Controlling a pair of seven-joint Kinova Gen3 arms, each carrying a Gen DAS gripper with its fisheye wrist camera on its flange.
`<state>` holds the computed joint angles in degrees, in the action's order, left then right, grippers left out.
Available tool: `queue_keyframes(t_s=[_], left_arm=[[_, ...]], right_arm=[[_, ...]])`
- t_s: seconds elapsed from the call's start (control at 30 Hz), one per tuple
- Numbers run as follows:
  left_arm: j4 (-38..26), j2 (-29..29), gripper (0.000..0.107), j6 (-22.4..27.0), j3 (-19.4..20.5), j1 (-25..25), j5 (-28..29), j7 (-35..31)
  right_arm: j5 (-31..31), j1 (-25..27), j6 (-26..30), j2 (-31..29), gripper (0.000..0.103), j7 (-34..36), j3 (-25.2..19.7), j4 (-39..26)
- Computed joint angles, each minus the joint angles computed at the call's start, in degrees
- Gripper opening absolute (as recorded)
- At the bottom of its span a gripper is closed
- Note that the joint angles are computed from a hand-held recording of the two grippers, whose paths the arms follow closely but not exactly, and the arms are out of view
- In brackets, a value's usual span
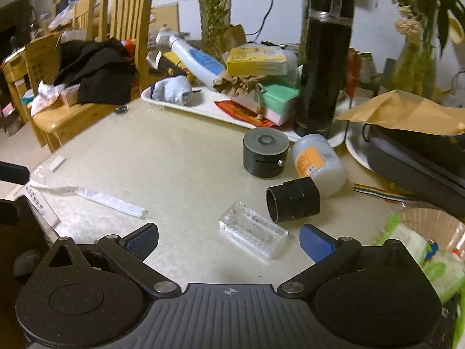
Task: Organize rigid objects
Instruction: 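Lower the right gripper around the clear plastic case and close it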
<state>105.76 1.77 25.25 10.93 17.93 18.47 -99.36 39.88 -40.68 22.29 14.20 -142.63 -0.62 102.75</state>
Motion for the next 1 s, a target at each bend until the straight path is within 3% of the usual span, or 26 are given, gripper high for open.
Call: queue_keyframes(t_s=[0.13,0.57,0.67,0.73,0.8,1.0], left_arm=[[0.1,0.0,0.066,0.1,0.2,-0.1,2.0,-2.2],[-0.8,1.3,0.066,0.9,0.5,-0.6,5.4,-5.8],[-0.9,1.5,0.066,1.2,0.5,-0.6,5.3,-6.0],[-1.0,1.7,0.066,1.5,0.5,-0.6,4.9,-5.6],[-1.1,1.7,0.066,1.7,0.6,-0.8,5.5,-6.3],[-1.1,1.7,0.066,1.6,0.5,-0.7,5.1,-5.6]], right_arm=[[-3.8,2.6,-0.3,1.9,0.093,5.2,-1.2,-1.3],[-9.1,2.7,-3.0,6.6,0.074,13.2,2.2,-3.3],[-12.7,4.6,-3.9,6.4,0.063,16.8,0.7,-3.2],[-14.3,4.6,-3.1,6.2,0.047,18.7,0.5,-3.5],[-15.6,4.4,-1.7,5.9,0.038,20.4,0.1,-4.1],[-18.1,4.7,4.2,5.4,0.037,24.1,-1.7,-6.1]])
